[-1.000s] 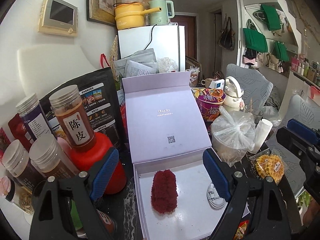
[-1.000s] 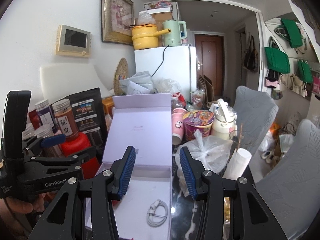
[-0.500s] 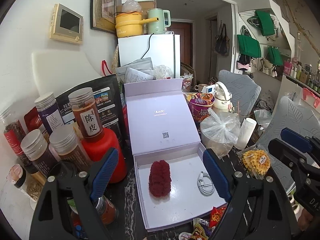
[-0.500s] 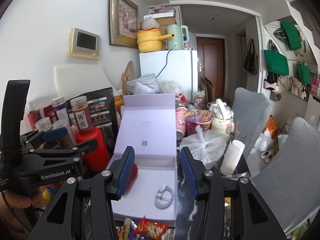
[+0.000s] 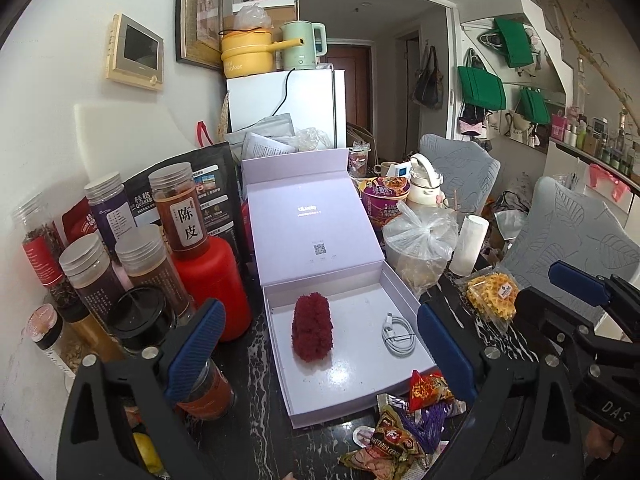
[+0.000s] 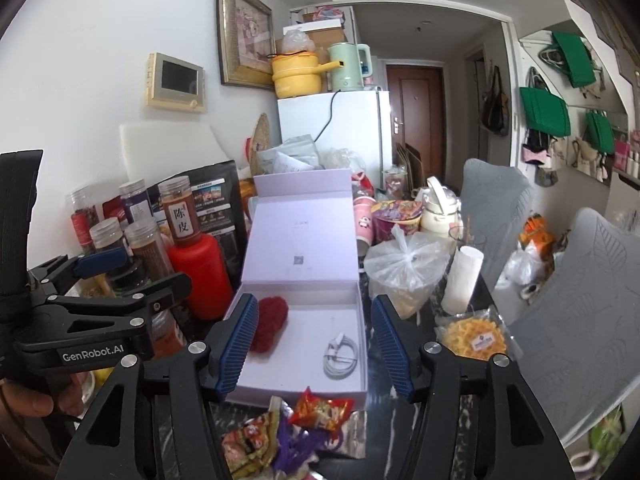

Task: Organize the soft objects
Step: 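Withdraw both grippers from the box back toward the remaining pile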

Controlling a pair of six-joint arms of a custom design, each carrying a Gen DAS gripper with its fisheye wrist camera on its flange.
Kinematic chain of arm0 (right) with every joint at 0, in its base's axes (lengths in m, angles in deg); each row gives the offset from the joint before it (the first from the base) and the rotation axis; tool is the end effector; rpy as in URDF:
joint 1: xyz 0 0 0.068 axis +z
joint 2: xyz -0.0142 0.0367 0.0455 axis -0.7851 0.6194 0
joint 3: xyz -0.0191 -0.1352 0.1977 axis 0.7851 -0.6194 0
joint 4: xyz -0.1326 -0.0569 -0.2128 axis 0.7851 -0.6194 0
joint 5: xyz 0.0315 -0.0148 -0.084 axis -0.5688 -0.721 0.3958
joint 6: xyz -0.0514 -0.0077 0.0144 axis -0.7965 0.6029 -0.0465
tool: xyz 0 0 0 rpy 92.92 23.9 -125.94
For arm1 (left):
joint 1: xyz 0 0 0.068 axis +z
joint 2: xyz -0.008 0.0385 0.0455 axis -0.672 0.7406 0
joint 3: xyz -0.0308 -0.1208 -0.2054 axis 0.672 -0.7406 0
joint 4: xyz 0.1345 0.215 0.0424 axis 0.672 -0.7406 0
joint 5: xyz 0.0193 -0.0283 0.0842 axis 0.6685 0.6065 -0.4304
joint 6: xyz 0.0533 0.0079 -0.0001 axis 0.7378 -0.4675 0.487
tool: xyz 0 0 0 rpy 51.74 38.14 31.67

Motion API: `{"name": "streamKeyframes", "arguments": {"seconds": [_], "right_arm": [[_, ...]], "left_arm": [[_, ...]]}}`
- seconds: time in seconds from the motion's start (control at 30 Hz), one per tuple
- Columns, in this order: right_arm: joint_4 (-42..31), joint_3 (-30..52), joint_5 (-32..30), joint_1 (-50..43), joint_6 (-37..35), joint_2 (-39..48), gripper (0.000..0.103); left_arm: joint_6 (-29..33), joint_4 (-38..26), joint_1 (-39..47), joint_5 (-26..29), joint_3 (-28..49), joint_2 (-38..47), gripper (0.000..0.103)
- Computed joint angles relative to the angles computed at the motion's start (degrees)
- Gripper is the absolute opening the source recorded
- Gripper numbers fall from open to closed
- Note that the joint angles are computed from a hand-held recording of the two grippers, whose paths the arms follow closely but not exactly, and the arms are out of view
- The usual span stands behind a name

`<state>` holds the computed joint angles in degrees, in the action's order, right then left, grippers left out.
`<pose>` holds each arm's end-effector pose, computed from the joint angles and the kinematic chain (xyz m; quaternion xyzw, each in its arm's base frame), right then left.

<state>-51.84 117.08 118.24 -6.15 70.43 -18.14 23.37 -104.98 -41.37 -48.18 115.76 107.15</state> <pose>0.1368 0.1135 0.2742 -0.0303 0.8442 0.0803 0.5292 0.1821 -0.0029 0.2943 0.0923 0.8672 -0.0327 0.4882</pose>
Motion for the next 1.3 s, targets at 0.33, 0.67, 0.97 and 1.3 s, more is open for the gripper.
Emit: {"name": "streamKeyframes", "arguments": {"seconds": [0.33,0.67,0.97,1.3], "right_arm": [[-5.7,-2.4,7.0,8.2,8.1,-2.7,0.082],[-12.6,-4.0,14.4,17.9,17.9,-3.6,0.087],[-16.1,-7.5,16.6,24.9,26.7,-4.9,0.087],[-17.5,-11.9,17.1,30.9,36.0,-4.0,0.087]], "left_arm": [[2.8,-4.7,3.2,5.5,-3.7,-6.0,0.098],[7.6,-7.3,5.4,6.4,-8.9,-13.7,0.098],[11.4,-11.6,9.5,12.8,-11.2,-16.0,0.098],[16.4,-16.3,13.4,17.9,-14.9,-17.7,0.098]]}}
